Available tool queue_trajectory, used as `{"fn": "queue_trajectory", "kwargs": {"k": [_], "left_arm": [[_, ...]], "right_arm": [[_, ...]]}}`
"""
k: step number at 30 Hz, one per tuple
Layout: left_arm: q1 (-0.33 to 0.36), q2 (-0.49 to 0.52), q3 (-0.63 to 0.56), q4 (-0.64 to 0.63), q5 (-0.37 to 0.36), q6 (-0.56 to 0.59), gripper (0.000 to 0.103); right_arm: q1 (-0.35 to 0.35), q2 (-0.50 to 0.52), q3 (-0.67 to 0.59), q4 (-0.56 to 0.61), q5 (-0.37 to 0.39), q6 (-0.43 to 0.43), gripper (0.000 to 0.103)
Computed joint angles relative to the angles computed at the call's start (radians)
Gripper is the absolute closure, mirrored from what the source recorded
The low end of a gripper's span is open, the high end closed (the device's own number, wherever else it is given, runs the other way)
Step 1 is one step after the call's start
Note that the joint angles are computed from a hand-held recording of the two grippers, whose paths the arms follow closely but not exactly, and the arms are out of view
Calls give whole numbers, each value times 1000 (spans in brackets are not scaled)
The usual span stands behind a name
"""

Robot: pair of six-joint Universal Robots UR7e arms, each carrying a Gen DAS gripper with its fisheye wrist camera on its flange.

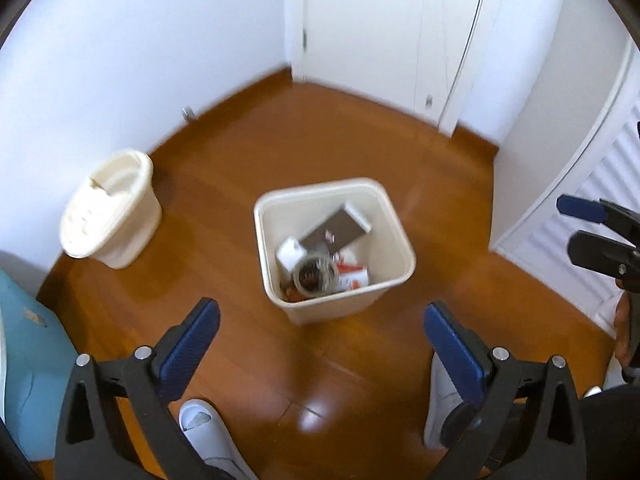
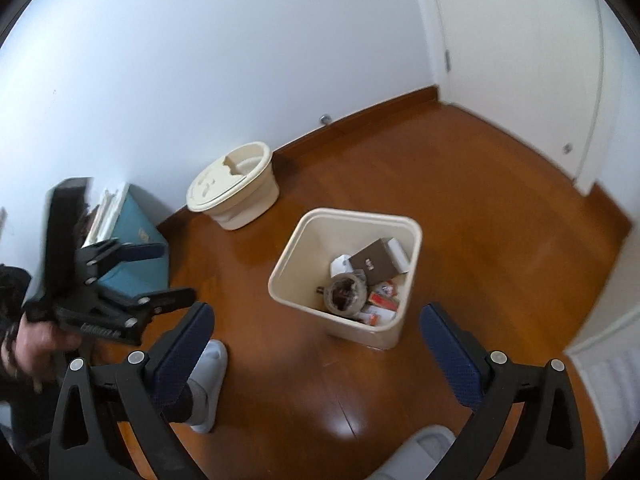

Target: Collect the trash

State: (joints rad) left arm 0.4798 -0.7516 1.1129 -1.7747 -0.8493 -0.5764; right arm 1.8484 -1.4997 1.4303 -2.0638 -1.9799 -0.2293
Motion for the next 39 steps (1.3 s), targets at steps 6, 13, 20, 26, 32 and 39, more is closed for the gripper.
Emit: {"fn": "queue_trajectory", "kwargs": {"k": [6, 13, 20, 26, 32, 39], "left_arm": [[-94, -134, 166, 18, 15, -157, 0], [-165, -256, 372, 7, 12, -201, 0], [-197, -335, 451, 67, 18, -261, 0], [-223, -378, 475, 125, 65, -373, 0], [-240, -400, 498, 102, 72, -356, 0], [-232, -401, 501, 84, 63, -361, 0]], "right_arm": [[162, -110, 117, -42, -142, 166, 0], [294, -262, 321, -96, -231, 218, 0], [350, -280, 414, -150, -262, 107, 0], [361, -255, 457, -239, -290, 119, 0], [374, -261, 479, -254, -312, 109, 0], [359, -278, 483, -241, -293, 148, 0]]}}
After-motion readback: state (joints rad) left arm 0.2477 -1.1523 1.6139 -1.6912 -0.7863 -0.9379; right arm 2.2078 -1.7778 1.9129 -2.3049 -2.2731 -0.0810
